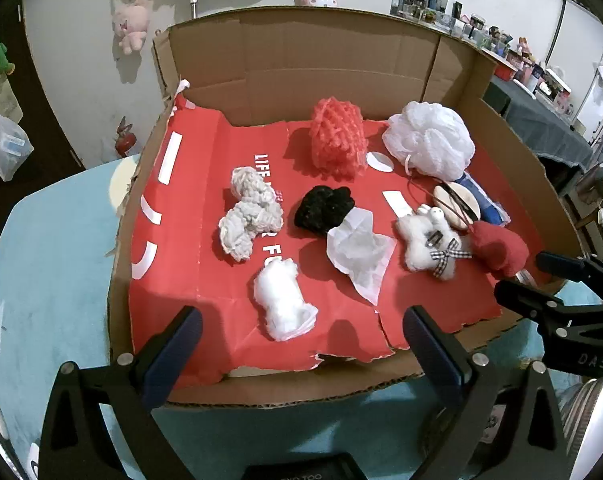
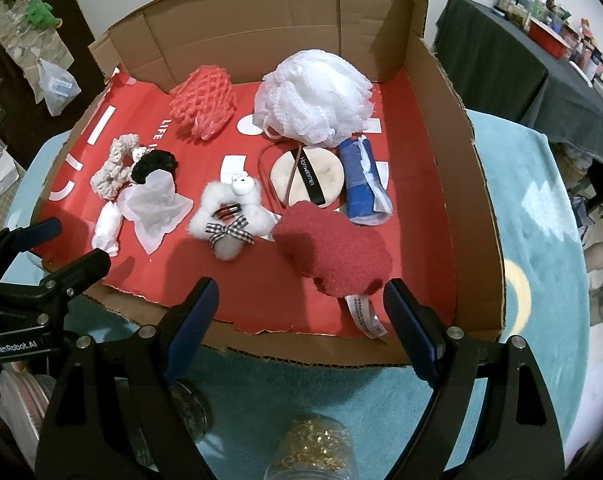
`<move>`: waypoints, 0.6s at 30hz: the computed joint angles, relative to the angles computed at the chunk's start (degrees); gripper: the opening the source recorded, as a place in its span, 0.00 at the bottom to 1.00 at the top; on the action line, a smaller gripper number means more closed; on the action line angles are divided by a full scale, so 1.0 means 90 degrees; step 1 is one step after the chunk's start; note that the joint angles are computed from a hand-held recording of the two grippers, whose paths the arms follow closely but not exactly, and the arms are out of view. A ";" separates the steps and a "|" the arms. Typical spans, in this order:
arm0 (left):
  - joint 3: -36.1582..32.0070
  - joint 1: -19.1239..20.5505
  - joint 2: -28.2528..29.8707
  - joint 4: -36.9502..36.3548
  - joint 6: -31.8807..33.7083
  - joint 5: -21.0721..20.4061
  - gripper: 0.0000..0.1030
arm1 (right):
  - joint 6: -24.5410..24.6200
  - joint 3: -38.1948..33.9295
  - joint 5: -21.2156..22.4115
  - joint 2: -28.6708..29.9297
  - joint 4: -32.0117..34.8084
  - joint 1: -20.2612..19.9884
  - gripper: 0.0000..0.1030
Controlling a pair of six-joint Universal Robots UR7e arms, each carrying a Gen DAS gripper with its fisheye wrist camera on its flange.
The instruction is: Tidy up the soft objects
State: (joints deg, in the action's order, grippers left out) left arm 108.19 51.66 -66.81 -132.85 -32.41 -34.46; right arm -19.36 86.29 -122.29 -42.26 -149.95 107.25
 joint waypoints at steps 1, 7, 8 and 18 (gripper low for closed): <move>0.0002 0.0000 -0.0002 -0.0003 0.0000 -0.0002 0.99 | -0.0003 0.0002 0.0003 -0.0001 -0.0005 -0.0002 0.82; 0.0001 0.0005 -0.0008 -0.0003 -0.0012 -0.0018 0.99 | -0.0005 0.0019 0.0005 -0.0013 -0.0011 0.0003 0.82; -0.0003 0.0009 -0.0004 -0.0010 -0.0009 -0.0018 0.99 | -0.0006 0.0027 0.0007 -0.0016 -0.0021 0.0005 0.82; -0.0006 0.0012 -0.0005 -0.0009 -0.0003 -0.0020 0.99 | -0.0048 0.0038 0.0007 -0.0010 -0.0059 -0.0002 0.82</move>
